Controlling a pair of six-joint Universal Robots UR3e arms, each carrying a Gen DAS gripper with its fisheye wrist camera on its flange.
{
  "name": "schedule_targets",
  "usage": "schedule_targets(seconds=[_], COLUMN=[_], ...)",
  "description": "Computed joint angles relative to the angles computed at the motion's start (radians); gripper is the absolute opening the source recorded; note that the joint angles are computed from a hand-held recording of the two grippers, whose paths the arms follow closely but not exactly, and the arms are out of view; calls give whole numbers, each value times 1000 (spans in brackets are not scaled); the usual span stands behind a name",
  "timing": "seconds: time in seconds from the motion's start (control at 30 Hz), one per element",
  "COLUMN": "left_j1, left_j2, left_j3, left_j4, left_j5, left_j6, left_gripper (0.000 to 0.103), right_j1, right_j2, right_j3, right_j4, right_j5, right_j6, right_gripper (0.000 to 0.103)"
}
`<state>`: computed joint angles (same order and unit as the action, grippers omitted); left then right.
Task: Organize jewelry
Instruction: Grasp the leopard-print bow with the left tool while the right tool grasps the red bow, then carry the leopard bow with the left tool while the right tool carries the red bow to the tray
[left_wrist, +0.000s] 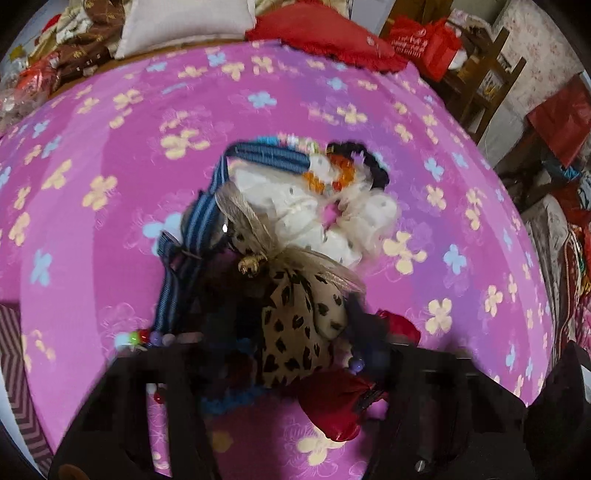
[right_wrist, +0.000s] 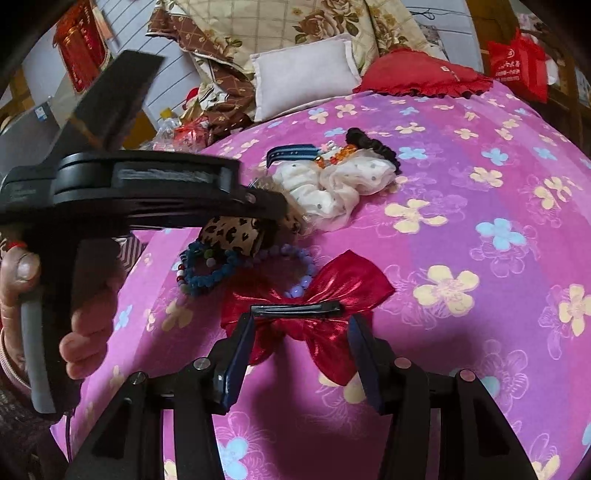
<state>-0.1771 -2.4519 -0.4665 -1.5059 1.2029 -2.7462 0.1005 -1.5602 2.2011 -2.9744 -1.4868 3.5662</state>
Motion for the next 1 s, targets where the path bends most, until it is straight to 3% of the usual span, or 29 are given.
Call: schedule_targets(seconds=[0.03, 0.23, 0.3, 0.37, 0.47, 0.6, 0.77, 1.0], left_j1=[-4, 38, 68, 101, 176, 289, 458, 665], left_j2=[-7, 144, 236, 353, 527, 716, 917, 1076], left_j3=[7, -251, -376, -538, -753, -955, -1135, -1221], left_j4=[-4, 128, 169, 236, 285, 281, 235, 141], left_j5=[16, -26, -52, -75, -129, -179, -247, -344], left_j6=[-7, -17, -6, 20, 73, 146, 267, 416], left_gripper=[9, 4, 4, 4, 4, 4, 4, 4], right_j1=[5, 52, 68, 68, 60, 71, 169, 321], right_j2=[7, 53, 65, 67, 54, 10, -69, -92], right_j3=[-3, -55, -74, -80, -68, -64, -101, -286], right_j4=[-6, 13, 33, 45, 51, 92, 171, 367], right_j5=[-5, -76, -108, -107, -101, -93, -163, -280], right_j6=[-2, -22, -24, -26, -16, 19, 69, 120], right_gripper=[50, 50, 38, 13, 4, 1, 1, 1])
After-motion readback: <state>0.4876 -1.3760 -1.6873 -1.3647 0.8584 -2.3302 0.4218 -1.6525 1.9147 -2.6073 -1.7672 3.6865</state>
